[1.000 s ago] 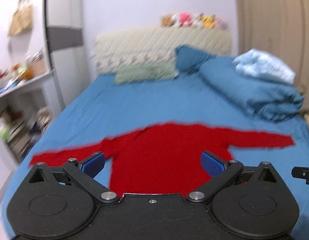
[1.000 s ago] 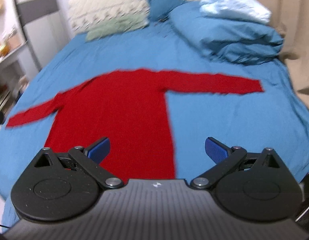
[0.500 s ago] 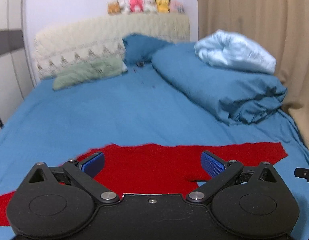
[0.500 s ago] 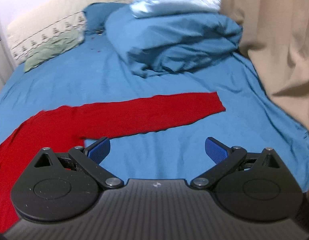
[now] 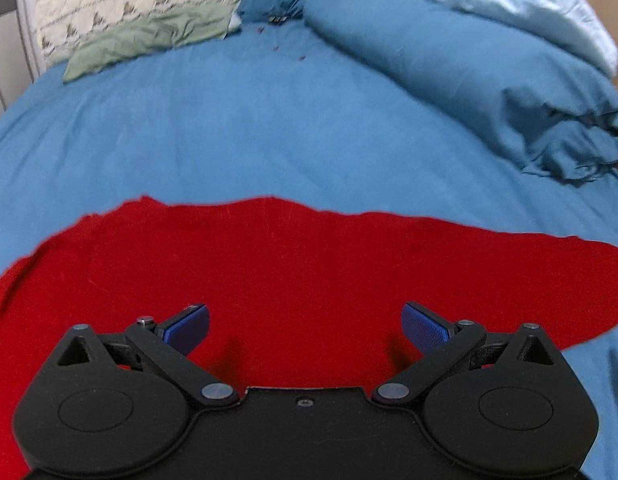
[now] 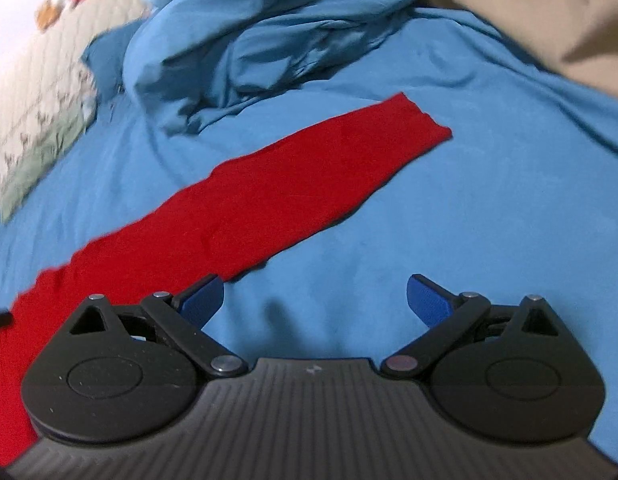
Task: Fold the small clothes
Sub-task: 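Move both grippers down toward the red sweater's sleeve and body, then grasp the sweater sleeve cuff with the right gripper and lift it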
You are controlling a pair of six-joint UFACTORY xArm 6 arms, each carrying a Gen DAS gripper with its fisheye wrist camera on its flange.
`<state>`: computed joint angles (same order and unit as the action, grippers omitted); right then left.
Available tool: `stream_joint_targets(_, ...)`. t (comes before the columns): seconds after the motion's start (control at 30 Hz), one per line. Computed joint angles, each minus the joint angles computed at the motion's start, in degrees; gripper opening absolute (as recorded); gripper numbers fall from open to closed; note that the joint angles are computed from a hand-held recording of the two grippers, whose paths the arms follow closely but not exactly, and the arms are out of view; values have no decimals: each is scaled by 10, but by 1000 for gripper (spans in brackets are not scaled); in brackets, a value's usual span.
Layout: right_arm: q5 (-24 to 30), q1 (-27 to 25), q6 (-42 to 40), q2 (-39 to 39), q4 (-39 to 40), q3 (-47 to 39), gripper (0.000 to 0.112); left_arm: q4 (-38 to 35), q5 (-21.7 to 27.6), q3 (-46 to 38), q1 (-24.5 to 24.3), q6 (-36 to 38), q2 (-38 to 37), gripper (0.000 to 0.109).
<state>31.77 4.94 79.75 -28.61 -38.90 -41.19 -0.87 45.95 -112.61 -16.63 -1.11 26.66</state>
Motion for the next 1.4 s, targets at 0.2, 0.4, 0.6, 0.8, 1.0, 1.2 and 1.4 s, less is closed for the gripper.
stream_joint_targets(0.2, -73, -44, 174, 13, -186, 28, 103, -16, 20, -42, -8, -15, 50, 103)
stream_joint_targets(0.4, -120, -86, 211, 76, -243, -15, 88, 17, 31, -82, -17, -17, 88, 103)
stream_joint_targets(0.6, -109, -105, 248, 131, -274, -59, 45, 32, 12, -80, -18, -15, 96, 103)
stream_joint_targets(0.8, -98, -112, 244, 142, -247, -70, 20, 2, 32, -103, -5, 12, 102, 103)
stream_joint_targets(1.0, -101, -89, 201, 143, -225, -107, 20, -20, -22, -37, 23, 52, 43, 103)
stream_joint_targets(1.2, -147, -26, 172, 198, -209, -223, 20, -47, -131, 113, 71, 116, -67, 103)
stream_joint_targets(1.4, -201, 81, 87, 344, -155, -417, 20, -88, -144, 164, 131, 154, -119, 103)
